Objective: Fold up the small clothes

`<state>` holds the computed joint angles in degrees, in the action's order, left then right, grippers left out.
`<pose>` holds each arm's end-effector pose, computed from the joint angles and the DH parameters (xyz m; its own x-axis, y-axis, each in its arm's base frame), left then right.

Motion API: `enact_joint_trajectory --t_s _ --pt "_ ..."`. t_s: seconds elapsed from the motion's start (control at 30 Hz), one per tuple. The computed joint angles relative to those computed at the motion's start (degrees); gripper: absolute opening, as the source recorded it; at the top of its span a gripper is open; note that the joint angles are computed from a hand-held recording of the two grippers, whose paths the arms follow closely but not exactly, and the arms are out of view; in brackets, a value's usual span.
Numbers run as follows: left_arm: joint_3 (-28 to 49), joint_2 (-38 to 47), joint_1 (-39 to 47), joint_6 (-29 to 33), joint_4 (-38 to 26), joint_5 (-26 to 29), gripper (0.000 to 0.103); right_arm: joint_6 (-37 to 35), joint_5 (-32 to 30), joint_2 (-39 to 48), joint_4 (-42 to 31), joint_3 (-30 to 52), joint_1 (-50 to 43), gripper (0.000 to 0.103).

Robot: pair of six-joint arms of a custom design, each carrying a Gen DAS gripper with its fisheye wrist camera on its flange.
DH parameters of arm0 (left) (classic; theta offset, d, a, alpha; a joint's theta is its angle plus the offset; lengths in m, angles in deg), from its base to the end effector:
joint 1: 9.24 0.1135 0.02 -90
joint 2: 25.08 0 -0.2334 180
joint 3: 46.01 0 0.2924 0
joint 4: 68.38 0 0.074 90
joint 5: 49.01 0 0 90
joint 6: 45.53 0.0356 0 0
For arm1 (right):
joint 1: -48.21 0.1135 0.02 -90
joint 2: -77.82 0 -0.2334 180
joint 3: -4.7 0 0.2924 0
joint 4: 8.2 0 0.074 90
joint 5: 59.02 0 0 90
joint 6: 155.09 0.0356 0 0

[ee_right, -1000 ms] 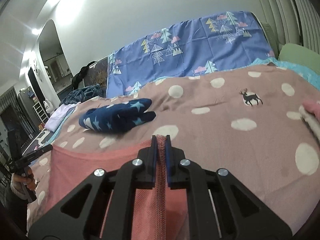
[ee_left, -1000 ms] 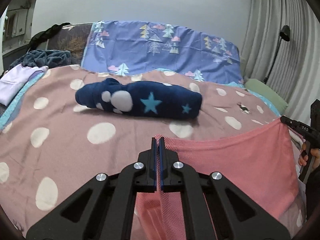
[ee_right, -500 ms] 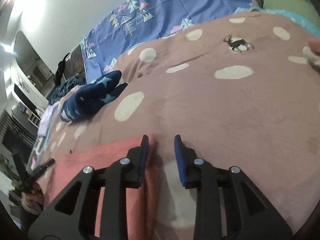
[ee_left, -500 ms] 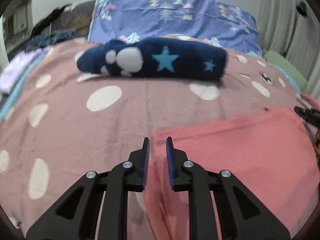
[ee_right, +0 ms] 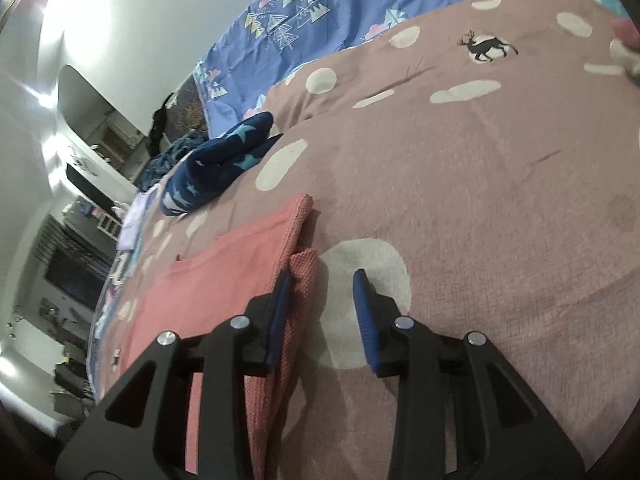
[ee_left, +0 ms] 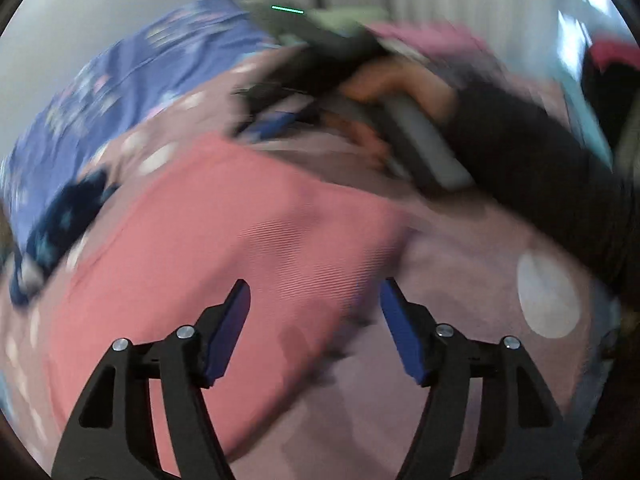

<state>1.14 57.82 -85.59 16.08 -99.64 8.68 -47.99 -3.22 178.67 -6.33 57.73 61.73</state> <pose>0.0820 -0.2570 0.0785 -0.5582 0.5957 -0.5776 0.5759 0.7793 0.2472 0.3183 0.0971 0.0517 -0.8365 0.0490 -0.5458 -0.3425 0.7307 0.5906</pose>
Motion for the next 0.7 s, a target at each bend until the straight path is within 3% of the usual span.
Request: enact_joint_trajectory --t_s 0.1,0.3,0.4,0.5,0.7 --pt "9.73 13.57 -1.30 0.88 -2.37 -3.50 0.068 -0.55 -1.13 -0.02 0.06 -0.12 -0.22 0.035" --pt "18.49 21.62 -1.23 -0.76 -9.38 -12.25 0.070 -2.18 -3.63 0.66 -1.83 1.11 -1.12 0.037" --pt "23.37 27.59 -2.89 -1.39 -13.88 -18.50 0.063 -2.25 -4.71 1.28 -2.62 1.87 -1.45 0.037" --pt "26.93 30.95 -3.58 -3.16 -17.00 -19.99 0.053 -2.44 -5.61 1.59 -2.91 2.25 -1.65 0.040" --pt "30.41 32.57 -1.53 -4.68 -20.29 -21.77 0.052 -3.84 -5.29 1.51 -3.69 2.58 -1.26 0.044"
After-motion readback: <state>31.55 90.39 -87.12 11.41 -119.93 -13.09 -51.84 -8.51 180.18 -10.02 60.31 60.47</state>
